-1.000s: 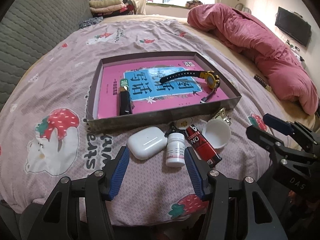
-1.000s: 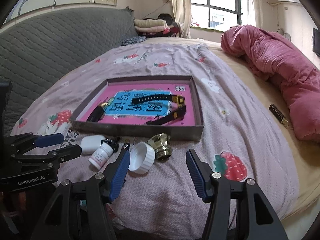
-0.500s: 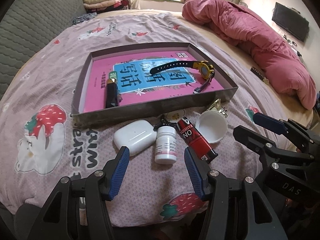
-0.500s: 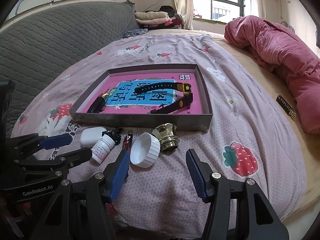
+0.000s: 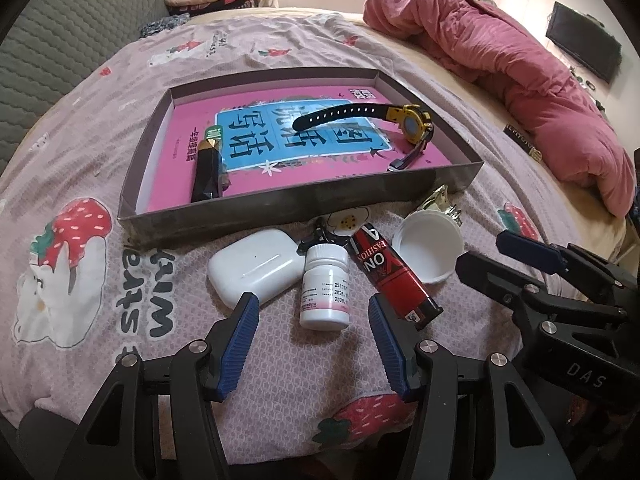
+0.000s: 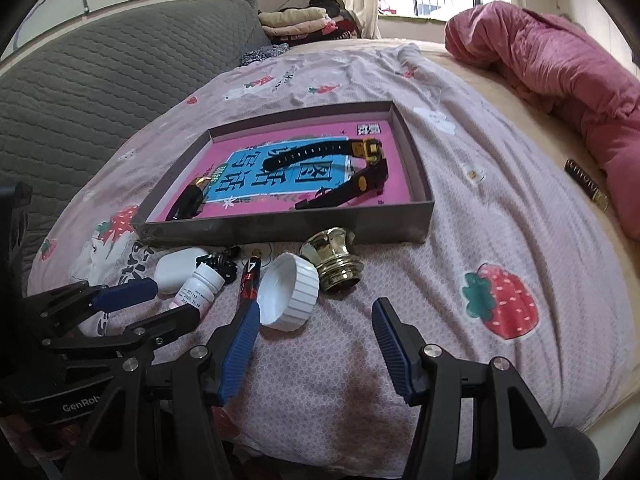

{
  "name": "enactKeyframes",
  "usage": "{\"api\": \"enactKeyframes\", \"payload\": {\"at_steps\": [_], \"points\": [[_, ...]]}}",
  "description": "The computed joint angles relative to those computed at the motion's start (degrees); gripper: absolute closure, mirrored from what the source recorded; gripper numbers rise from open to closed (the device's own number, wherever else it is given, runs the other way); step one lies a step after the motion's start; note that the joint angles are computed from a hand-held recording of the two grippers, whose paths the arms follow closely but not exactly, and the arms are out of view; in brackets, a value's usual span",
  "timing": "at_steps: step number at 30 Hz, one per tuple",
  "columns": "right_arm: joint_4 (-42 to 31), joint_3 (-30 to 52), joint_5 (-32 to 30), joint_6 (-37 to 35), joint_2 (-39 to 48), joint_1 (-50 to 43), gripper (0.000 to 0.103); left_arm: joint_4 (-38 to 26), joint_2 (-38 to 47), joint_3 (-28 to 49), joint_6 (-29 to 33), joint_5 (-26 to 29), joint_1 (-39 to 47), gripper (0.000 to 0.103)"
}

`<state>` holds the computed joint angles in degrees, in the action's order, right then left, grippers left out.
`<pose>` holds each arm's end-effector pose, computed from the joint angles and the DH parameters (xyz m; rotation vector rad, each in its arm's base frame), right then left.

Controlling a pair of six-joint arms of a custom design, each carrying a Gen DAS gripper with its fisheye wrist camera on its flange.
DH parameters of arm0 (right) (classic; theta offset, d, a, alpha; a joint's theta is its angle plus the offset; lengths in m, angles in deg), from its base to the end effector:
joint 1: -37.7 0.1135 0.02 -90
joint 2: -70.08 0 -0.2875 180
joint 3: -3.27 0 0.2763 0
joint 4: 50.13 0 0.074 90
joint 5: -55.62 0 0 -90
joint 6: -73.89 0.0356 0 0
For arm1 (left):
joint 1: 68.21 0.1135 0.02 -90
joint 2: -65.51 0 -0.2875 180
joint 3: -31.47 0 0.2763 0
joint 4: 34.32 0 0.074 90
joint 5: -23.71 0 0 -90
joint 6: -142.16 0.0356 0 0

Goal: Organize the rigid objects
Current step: 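Move the left gripper toward the white pill bottle while the right gripper approaches the white cap, then close the left gripper on the pill bottle while the right gripper grasps the white cap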

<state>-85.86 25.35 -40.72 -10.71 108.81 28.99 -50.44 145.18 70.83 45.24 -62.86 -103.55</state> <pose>0.1263 -0.0154 0.1276 0.2582 2.4671 0.1129 0.1943 -0.1404 0.1263 0.6594 2.5085 -0.3544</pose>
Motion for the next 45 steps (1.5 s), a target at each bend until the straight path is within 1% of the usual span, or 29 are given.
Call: {"api": "enactKeyframes", "payload": {"at_steps": [2,4,9,15,18,25,26,28,31,34,37,40,45], "points": [[1.9,-0.1,-2.3,-0.2,2.8,-1.6,0.045,0.4,0.8,0.1,0.0,-0.1,0.0,0.045],[3.1,-0.2,-3.3,-0.1,4.4,-2.3,0.046,1.0,1.4,0.2,0.1,0.1,0.0,0.045],[5.5,-0.3,-6.4,-0.6,6.7,-3.4,0.059,1.9,2.1,0.2,0.1,0.1,-0.5,0.045],[8.9,-0.3,-6.3,0.0,10.5,-0.8,0.07,2.5,3.2,0.4,-0.1,0.1,-0.6,0.045],[10.5,-0.4,-6.8,-0.2,12.0,-1.0,0.07,2.8,3.8,0.6,-0.5,0.5,-0.2,0.045],[17.3,-0.1,-8.9,-0.4,19.6,-2.5,0.071,3.3,6.0,1.2,-0.9,1.5,0.4,0.045],[17.9,-0.1,-9.8,-0.7,20.3,-3.2,0.075,3.4,6.3,1.3,-1.0,1.5,0.4,0.045],[19.6,0.1,-12.0,-0.9,22.7,-5.0,0.078,3.6,6.7,1.5,-1.1,1.5,0.4,0.045],[20.6,0.1,-12.6,-1.5,23.6,-6.1,0.085,4.0,7.6,1.8,-1.4,1.6,0.4,0.045],[20.9,0.0,-13.8,-1.9,24.0,-7.6,0.086,4.6,8.6,2.1,-1.7,1.2,0.0,0.045],[20.2,-0.3,-12.7,-2.2,21.8,-7.2,0.087,5.3,8.9,2.1,-1.8,1.3,0.1,0.045],[18.6,-0.6,-10.3,-2.6,17.8,-5.4,0.088,6.1,9.1,1.8,-1.9,1.7,0.4,0.046],[16.5,-0.7,-9.2,-3.0,13.9,-3.9,0.088,7.5,9.0,1.5,-1.7,0.7,0.8,0.059]]}}
